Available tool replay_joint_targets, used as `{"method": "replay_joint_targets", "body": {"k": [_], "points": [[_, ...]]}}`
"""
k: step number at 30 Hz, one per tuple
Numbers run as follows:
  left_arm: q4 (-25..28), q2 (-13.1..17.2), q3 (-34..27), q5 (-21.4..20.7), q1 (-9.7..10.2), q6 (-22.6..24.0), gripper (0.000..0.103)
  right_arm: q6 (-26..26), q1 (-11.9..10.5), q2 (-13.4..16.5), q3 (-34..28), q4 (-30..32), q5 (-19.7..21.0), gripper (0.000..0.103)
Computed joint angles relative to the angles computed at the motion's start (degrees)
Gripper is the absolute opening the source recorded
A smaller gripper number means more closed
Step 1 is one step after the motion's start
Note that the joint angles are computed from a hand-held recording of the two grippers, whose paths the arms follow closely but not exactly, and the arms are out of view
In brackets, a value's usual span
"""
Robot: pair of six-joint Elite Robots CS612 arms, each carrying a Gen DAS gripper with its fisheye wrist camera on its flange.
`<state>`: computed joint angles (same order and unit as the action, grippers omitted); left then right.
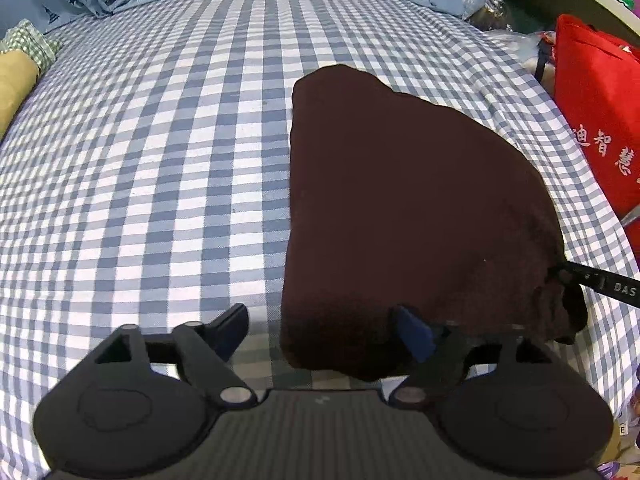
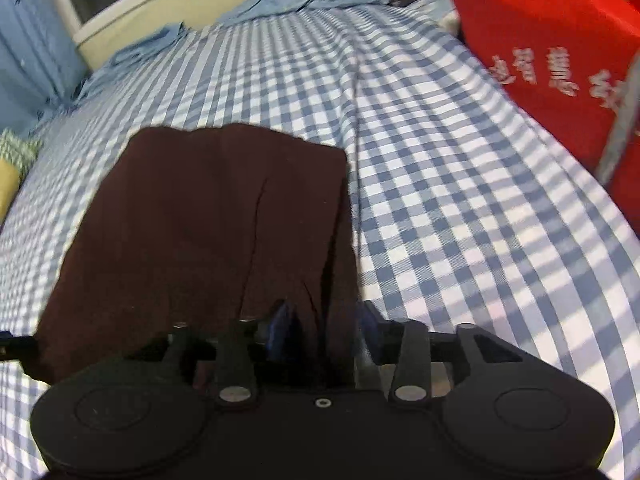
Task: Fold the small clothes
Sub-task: 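Release the folded bundle and open both tools above it, then press both open tools down on the maroon bundle to flatten it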
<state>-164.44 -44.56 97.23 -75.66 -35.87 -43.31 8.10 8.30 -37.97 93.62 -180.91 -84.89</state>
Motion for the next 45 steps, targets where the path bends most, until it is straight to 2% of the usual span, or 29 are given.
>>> {"method": "replay_joint_targets", "body": {"k": [3,5,7,13,18,23,26,31,34,45], "points": [[-0.79,-1.16,1.4,1.25,-0.51,0.92,0.097,1.0,0.06,-1.12,2.28,-3.05,-0.68,0.062],[-1.14,-1.74,2.13,2.3,-0.85,1.51,0.099,2.91,-0.16,-1.82,3.92,-5.07,0.07,0.081],[-1.08,-2.22,2.67,3.2,-1.14,2.04,0.101,4.51,-0.27,-2.33,5.45,-7.41,0.75,0.085],[0.31,-3.09,3.7,5.05,-1.84,3.38,0.102,6.29,0.51,-3.56,8.41,-9.38,-0.29,0.098],[0.1,-3.78,5.29,5.08,-2.35,5.42,0.102,7.66,1.08,-4.17,10.3,-10.47,-0.49,0.102],[0.02,-4.04,5.53,4.29,-1.88,6.77,0.102,9.09,1.23,-4.64,11.28,-11.3,-0.86,0.102],[1.1,-4.08,4.82,6.13,-1.73,8.36,0.102,8.97,0.88,-4.51,10.78,-11.08,0.07,0.102],[2.25,-3.52,2.92,6.23,-0.57,7.97,0.102,9.84,0.42,-3.33,7.64,-9.15,0.99,0.102],[4.83,-2.89,0.97,6.23,0.17,6.91,0.102,9.85,0.17,-2.38,5.2,-7.13,2.01,0.102],[11.86,0.5,-6.31,6.67,2.18,6.11,0.102,5.33,-1.09,1.49,-4.15,2.48,5.06,0.102]]}}
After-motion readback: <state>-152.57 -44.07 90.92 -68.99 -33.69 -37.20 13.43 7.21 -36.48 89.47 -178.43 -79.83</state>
